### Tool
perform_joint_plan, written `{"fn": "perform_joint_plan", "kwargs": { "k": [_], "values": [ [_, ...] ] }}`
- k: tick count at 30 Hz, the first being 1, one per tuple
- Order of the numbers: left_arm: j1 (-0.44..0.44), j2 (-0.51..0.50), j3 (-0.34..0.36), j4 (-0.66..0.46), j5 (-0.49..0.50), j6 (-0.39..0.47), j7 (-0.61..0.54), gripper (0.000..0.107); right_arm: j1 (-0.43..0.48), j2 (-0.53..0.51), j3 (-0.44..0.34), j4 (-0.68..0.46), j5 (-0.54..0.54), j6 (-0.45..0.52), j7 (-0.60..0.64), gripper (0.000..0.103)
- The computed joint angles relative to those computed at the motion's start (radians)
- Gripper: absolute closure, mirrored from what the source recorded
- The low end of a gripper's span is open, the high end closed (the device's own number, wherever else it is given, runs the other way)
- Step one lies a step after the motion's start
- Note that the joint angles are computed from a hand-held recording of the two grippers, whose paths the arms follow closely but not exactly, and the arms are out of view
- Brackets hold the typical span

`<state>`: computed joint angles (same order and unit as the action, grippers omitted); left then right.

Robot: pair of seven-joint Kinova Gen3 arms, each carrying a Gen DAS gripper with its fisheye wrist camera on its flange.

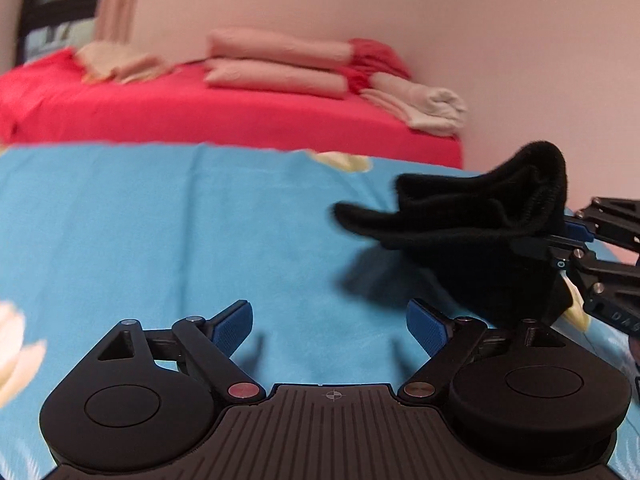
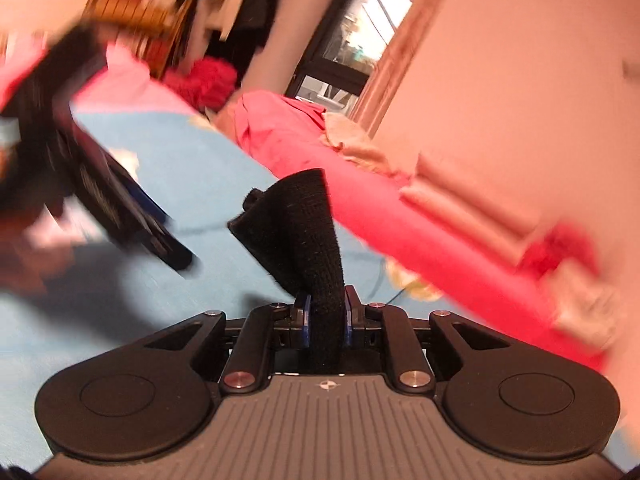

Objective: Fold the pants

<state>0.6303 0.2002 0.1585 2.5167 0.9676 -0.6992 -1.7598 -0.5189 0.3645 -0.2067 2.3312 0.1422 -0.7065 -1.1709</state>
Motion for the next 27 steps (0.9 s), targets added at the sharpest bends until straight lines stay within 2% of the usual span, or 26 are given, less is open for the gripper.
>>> {"fn": "perform_joint_plan", "kwargs": {
  "k": [4,6,8,11,13,15,16,18,21,23,25,26,27],
  "values": [
    [0.107,0.101,-0.171,-0.163,-0.084,0.062,-0.12,0.004,0.185,-0.027,-0.135,-0.025,0.135,0.069,-0.163,0.086],
    [0.115,0.125,-0.21,-0.223,-0.165,0.11,-0.094,0.004,0.278,-0.045,-0.196,-0.028,0.201,0.09,-0.244,0.086],
    [0.165,0.146,-0.295,-0.278,-0.238,0.155,-0.043,0.004,0.371,-0.07,-0.237,-0.031,0.282,0.099,-0.324,0.086],
    [0.209,0.173,-0.389,-0.405,-0.238,0.277,-0.064,0.004,0.51,-0.064,-0.287,-0.079,0.39,0.105,-0.444,0.086],
    [0.178,0.192,-0.38,-0.498,-0.247,0.353,-0.099,0.004,0.602,-0.059,-0.309,-0.108,0.443,0.098,-0.525,0.087],
    [0.12,0.231,-0.326,-0.59,-0.302,0.391,-0.085,0.004,0.695,-0.032,-0.33,-0.141,0.494,0.081,-0.605,0.087],
    [0.115,0.257,-0.321,-0.637,-0.316,0.402,-0.089,0.004,0.741,-0.015,-0.337,-0.158,0.52,0.071,-0.646,0.087],
    [0.147,0.309,-0.366,-0.729,-0.294,0.459,-0.126,0.004,0.833,0.029,-0.373,-0.203,0.564,0.099,-0.709,0.086],
    [0.244,0.396,-0.505,-0.847,-0.177,0.581,-0.133,0.004,0.934,0.143,-0.412,-0.299,0.594,0.215,-0.826,0.086],
    [0.303,0.424,-0.598,-0.874,-0.096,0.66,-0.158,0.004,0.959,0.236,-0.413,-0.366,0.612,0.297,-0.908,0.082],
    [0.378,0.445,-0.689,-0.864,-0.014,0.695,-0.181,0.004,1.037,0.329,-0.487,-0.406,0.68,0.354,-0.989,0.078],
    [0.406,0.453,-0.716,-0.851,0.026,0.691,-0.204,0.004,1.083,0.374,-0.533,-0.42,0.713,0.358,-1.03,0.071],
    [0.418,0.456,-0.724,-0.835,0.066,0.676,-0.229,0.004,1.129,0.411,-0.58,-0.43,0.742,0.346,-1.07,0.05]
  ]
}}
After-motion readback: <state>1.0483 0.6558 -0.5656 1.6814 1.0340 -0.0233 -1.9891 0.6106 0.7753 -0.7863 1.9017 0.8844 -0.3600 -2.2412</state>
